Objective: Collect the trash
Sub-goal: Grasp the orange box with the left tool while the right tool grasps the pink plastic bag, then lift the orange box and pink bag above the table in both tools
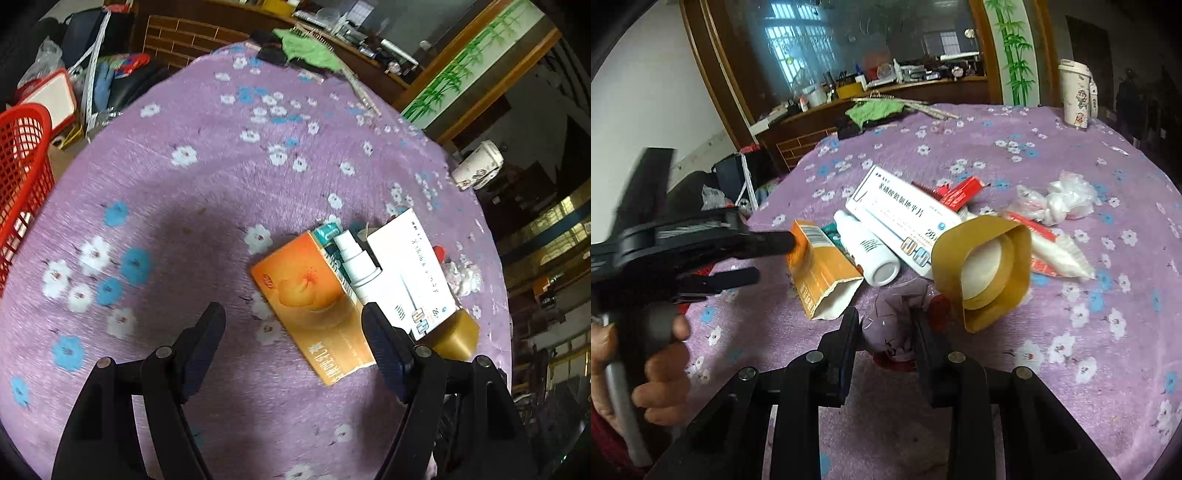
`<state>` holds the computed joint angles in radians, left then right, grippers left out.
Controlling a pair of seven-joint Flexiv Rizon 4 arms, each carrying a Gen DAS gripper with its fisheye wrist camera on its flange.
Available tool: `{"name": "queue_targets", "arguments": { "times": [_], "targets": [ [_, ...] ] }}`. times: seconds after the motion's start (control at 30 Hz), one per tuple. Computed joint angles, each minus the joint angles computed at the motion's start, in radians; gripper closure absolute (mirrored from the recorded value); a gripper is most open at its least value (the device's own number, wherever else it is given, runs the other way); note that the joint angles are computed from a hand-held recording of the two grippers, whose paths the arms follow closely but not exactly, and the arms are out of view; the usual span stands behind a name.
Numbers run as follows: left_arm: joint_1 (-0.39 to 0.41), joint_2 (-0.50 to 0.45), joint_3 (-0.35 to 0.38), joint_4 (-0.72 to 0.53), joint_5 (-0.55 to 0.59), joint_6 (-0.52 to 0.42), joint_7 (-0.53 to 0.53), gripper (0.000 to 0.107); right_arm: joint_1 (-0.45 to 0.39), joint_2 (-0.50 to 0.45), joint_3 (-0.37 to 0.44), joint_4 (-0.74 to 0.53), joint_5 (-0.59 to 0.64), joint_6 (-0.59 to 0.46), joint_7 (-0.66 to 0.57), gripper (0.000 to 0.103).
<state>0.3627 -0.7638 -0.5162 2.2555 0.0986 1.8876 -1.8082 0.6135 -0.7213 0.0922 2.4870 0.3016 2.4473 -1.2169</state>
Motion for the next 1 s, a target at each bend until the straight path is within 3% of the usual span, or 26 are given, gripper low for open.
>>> {"name": "queue_targets", "arguments": {
  "times": [0.3,0.37,0.4,0.5,0.77,0.93,1.0],
  "targets": [
    [-0.138,-0.032,0.080,-0.081,-0.031,-0.022,0.035,0.032,-0.046,-0.018,0.034,0.043,-0.021,0.110,0.013,0.072],
    [-0.155,-0.042,0.090,-0.091,-0.029,-0.018,0.061,0.040,-0.050,-0.023,0.034,0.045,-0.030,0.115,0.013,0.072],
    [-0.155,-0.046,0.089,-0.093,-0.023,-0.022,0.078,0.049,-0.048,-0.025,0.034,0.045,-0.029,0.117,0.012,0.072],
    [-0.164,-0.048,0.102,-0.088,0.001,0.005,0.128,0.059,-0.042,-0.029,0.034,0.046,-0.030,0.120,0.008,0.072],
    [-0.132,-0.037,0.129,-0.008,0.080,0.135,0.179,0.063,-0.005,-0.033,0.028,0.031,-0.017,0.096,-0.008,0.072],
    [-0.218,-0.007,0.242,0.039,0.084,0.247,0.189,0.063,0.035,-0.032,0.019,0.015,0.000,0.074,-0.033,0.072],
    [-0.214,-0.006,0.247,0.049,0.100,0.257,0.189,0.063,0.043,-0.031,0.017,0.007,0.004,0.058,-0.037,0.072]
  ]
}}
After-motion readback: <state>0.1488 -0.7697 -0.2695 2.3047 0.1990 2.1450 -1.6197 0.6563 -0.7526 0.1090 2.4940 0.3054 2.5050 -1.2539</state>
